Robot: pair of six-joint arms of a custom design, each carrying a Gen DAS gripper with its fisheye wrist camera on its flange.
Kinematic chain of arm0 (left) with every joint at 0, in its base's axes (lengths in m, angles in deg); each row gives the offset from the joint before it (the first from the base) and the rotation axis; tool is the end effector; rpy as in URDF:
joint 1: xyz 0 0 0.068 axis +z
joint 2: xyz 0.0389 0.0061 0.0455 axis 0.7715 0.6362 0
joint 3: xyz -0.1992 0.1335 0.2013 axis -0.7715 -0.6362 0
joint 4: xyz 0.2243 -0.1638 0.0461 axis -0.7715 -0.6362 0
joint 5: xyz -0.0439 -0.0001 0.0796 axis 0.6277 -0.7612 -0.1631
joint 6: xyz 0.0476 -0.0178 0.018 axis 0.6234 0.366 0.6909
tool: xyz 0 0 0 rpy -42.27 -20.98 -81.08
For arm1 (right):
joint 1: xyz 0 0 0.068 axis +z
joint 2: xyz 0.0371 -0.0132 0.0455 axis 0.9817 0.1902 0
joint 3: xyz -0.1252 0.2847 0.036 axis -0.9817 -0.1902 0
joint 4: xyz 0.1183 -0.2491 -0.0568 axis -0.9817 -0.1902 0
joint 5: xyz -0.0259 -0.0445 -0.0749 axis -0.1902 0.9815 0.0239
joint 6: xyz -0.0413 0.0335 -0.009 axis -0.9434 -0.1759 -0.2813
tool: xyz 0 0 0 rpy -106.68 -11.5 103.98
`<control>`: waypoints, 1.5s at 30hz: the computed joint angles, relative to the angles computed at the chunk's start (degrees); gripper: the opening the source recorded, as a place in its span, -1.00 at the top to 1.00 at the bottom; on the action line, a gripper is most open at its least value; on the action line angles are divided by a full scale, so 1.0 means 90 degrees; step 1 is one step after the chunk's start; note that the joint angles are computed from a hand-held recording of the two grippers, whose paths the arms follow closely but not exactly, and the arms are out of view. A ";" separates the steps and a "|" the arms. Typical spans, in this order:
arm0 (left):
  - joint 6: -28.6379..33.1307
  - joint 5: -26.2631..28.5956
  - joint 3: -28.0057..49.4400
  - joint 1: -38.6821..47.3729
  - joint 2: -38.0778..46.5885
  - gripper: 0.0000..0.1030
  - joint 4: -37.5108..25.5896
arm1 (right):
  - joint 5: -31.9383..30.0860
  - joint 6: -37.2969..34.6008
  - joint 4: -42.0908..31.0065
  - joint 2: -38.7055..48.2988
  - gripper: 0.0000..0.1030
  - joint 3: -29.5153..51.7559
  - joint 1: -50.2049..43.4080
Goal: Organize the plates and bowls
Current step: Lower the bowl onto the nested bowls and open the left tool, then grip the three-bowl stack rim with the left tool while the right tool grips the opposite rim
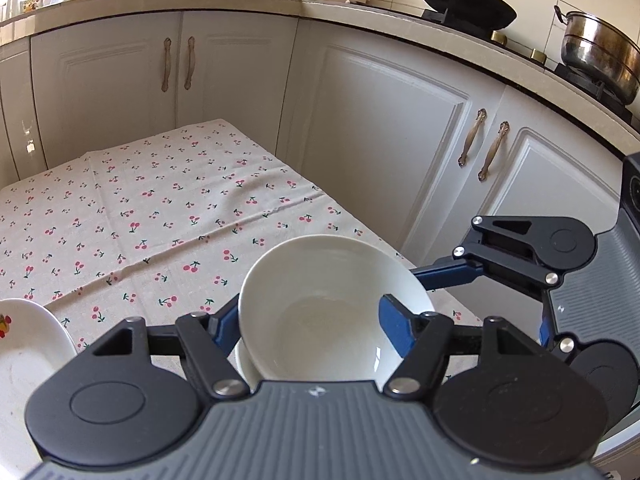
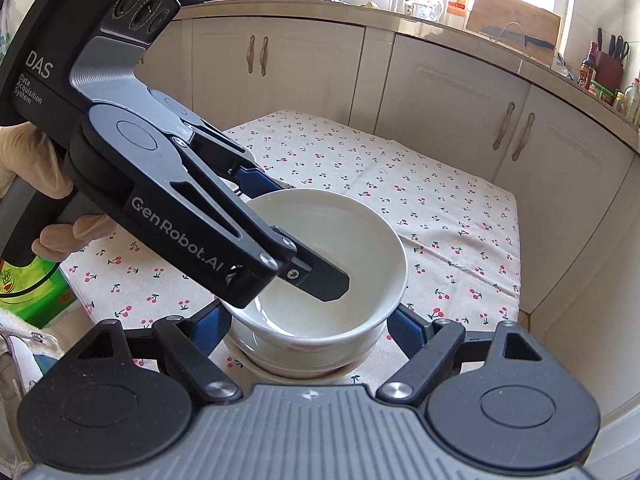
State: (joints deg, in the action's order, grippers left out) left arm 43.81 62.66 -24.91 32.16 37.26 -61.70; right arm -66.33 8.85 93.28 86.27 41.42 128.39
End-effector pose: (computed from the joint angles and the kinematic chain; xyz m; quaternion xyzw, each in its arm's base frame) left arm 0.1905 -0.0741 0.1223 0.2112 0.8848 -0.1938 0.3674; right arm 0.1764 0.1985 0.1155 -0.3714 0.8366 0.1073 0.3881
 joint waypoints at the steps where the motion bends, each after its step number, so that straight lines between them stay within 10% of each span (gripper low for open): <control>1: 0.0006 0.0014 0.0014 0.0018 0.0052 -0.35 0.0015 | -0.0017 0.0005 0.0011 0.0009 -0.71 -0.0002 -0.0007; 24: -0.0054 0.0104 0.0008 0.0089 0.0356 -0.40 0.0264 | -0.0178 0.0124 0.0070 0.0161 -0.72 0.0059 -0.0096; 32: -0.0031 0.0295 0.0005 0.0257 0.0367 -0.46 0.0281 | 0.0153 -0.0035 0.0576 0.0158 -1.00 -0.0180 0.0140; 45: 0.1011 0.0825 -0.0223 0.1045 -0.0801 -0.84 -0.0646 | 0.0057 0.0035 0.0761 -0.0191 -1.00 -0.0549 0.0140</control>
State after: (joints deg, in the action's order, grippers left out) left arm 52.91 70.09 -26.92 41.56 30.05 -67.51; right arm -65.82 9.17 100.13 84.55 36.48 129.65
